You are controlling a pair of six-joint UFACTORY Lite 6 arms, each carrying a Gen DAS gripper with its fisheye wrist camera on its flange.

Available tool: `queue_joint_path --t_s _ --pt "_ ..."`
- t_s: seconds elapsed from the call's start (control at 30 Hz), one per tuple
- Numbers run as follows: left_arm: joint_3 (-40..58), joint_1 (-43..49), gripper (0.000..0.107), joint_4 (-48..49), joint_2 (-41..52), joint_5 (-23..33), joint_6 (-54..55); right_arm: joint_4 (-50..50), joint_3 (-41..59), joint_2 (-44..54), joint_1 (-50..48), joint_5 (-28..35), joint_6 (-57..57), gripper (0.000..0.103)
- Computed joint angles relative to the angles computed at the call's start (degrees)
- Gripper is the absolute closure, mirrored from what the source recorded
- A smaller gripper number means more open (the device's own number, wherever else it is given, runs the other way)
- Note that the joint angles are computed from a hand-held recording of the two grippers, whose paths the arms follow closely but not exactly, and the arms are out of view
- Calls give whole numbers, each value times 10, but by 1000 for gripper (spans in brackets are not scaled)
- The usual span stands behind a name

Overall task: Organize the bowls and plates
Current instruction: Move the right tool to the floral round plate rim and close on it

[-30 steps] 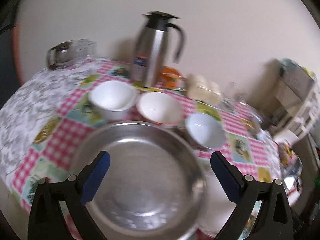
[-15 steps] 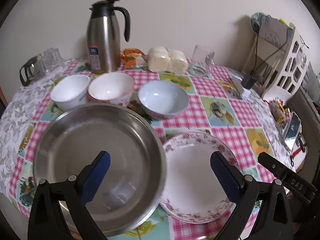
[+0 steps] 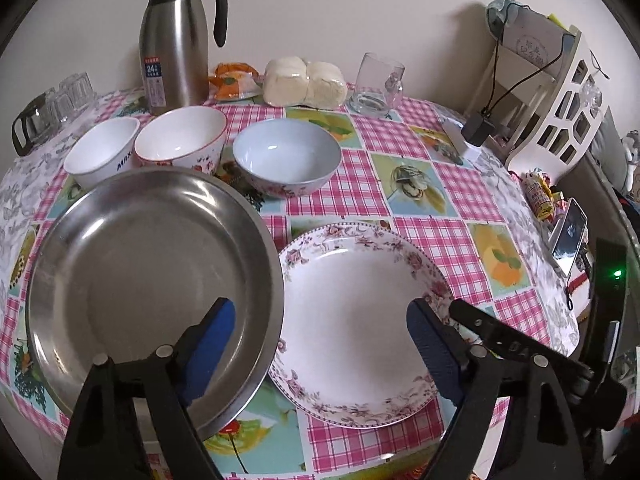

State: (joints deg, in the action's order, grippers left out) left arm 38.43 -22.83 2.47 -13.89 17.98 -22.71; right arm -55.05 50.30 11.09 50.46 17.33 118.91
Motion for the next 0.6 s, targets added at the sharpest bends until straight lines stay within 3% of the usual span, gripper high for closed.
queue_joint_path --t_s 0.2,0.3,0.6 --pt "1 8 19 -38 -3 4 36 7 22 37 -5 -39 -22 73" --pt "2 14 19 -77 -1 4 75 14 34 46 0 -26 -37 85" --pt "3 16 19 -117 1 8 119 41 18 26 -3 6 -52 88"
